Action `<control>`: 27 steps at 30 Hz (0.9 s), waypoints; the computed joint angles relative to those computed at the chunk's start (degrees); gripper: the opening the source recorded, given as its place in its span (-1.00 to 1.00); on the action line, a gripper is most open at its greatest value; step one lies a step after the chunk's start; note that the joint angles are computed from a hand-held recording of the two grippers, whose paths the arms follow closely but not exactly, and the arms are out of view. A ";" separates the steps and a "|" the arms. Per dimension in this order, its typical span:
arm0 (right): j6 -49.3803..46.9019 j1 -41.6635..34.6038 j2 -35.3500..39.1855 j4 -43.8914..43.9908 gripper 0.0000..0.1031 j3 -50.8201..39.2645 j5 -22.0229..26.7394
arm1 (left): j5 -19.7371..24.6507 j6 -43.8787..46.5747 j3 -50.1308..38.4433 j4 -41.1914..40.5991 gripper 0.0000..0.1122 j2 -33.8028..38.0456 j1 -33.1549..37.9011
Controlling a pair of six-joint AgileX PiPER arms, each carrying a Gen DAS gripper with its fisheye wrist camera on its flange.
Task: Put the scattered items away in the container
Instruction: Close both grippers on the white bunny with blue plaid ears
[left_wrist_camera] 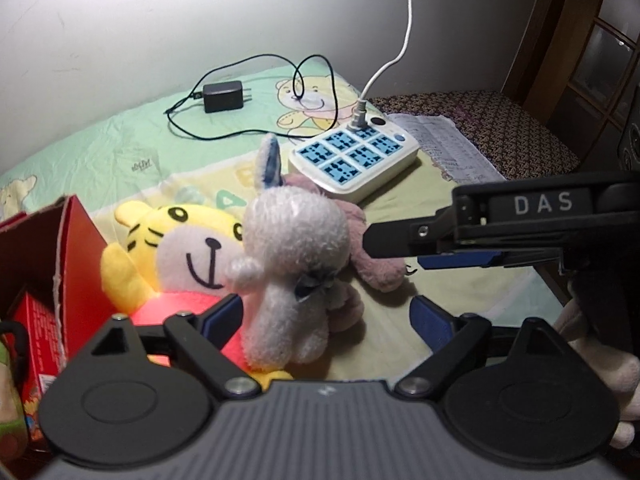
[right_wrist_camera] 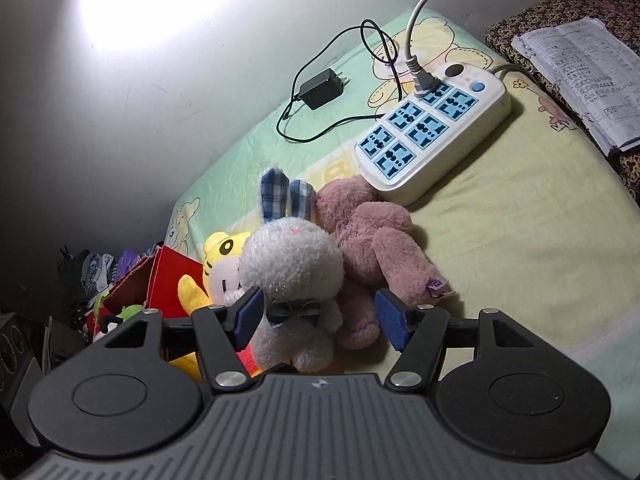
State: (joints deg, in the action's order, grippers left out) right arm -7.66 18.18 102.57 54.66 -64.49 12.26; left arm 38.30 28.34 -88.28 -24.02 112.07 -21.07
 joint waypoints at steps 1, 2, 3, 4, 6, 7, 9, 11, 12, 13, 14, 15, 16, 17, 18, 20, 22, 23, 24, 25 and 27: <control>-4.50 -0.73 0.45 3.90 0.27 -0.45 0.92 | -0.17 -0.24 -0.29 -0.22 0.63 0.59 -0.05; -8.50 -1.48 0.95 7.32 0.27 -1.04 2.11 | -0.63 -0.70 -0.52 0.05 0.63 1.08 -0.27; -11.25 -2.21 1.61 9.43 0.27 -1.91 3.59 | -1.02 -1.21 -0.77 0.41 0.64 1.53 -0.53; -12.32 -2.74 2.33 9.87 0.29 -2.93 4.91 | -0.98 -1.52 -1.30 0.43 0.67 2.13 -0.64; -12.24 -3.18 3.68 8.63 0.42 -4.77 6.26 | -0.21 -1.92 -2.72 -0.08 0.70 3.58 -0.78; -12.36 -3.34 4.37 8.27 0.47 -5.61 6.71 | -0.08 -2.37 -3.40 0.13 0.73 4.29 -0.95; -14.51 -3.95 5.93 9.64 0.47 -7.37 8.50 | -1.19 -4.04 -4.05 2.02 0.75 5.31 -1.57; -15.33 -4.48 7.67 10.00 0.47 -9.31 10.41 | -1.09 -6.05 -5.54 3.70 0.75 6.82 -1.76; -15.15 -4.62 8.69 9.51 0.47 -10.50 11.29 | -0.72 -7.07 -6.32 4.38 0.75 7.58 -1.78; -14.81 -4.68 9.48 8.96 0.47 -11.48 11.85 | -0.39 -8.00 -6.99 5.07 0.75 8.26 -1.80; -15.18 -4.78 10.14 9.19 0.47 -12.34 12.57 | -0.15 -8.60 -7.56 5.61 0.74 8.93 -1.83; -16.58 -5.01 10.87 10.34 0.47 -13.30 13.76 | -0.09 -8.91 -7.96 5.96 0.69 9.50 -1.86; -17.08 -5.05 11.51 10.55 0.47 -14.23 14.51 | -0.20 -9.00 -8.11 6.13 0.64 9.77 -1.93; -15.87 -4.77 12.14 9.03 0.47 -15.26 14.48 | -0.42 -9.39 -8.26 6.70 0.61 9.92 -2.16; -13.94 -4.45 12.95 6.71 0.47 -16.54 14.41 | -0.61 -10.34 -8.60 7.95 0.51 10.17 -2.51; -11.50 -4.37 14.71 4.09 0.47 -18.73 15.33 | 0.28 -11.61 -10.32 9.78 0.41 11.40 -2.78; -9.44 -4.58 16.31 2.78 0.47 -20.44 16.67 | 1.95 -11.67 -12.48 9.35 0.34 12.91 -2.34; -10.36 -4.81 16.77 3.88 0.46 -20.74 17.36 | 2.57 -12.04 -13.30 9.56 0.34 13.43 -2.34; -10.84 -4.83 16.77 4.24 0.42 -20.66 17.34 | 2.83 -12.45 -13.80 9.99 0.34 13.73 -2.47; -10.85 -4.82 16.70 4.01 0.40 -20.64 17.29 | 2.92 -12.73 -13.98 10.29 0.32 13.83 -2.65; -10.95 -5.19 16.47 4.27 0.34 -20.52 17.94 | 3.12 -13.15 -14.13 11.00 0.29 13.81 -2.98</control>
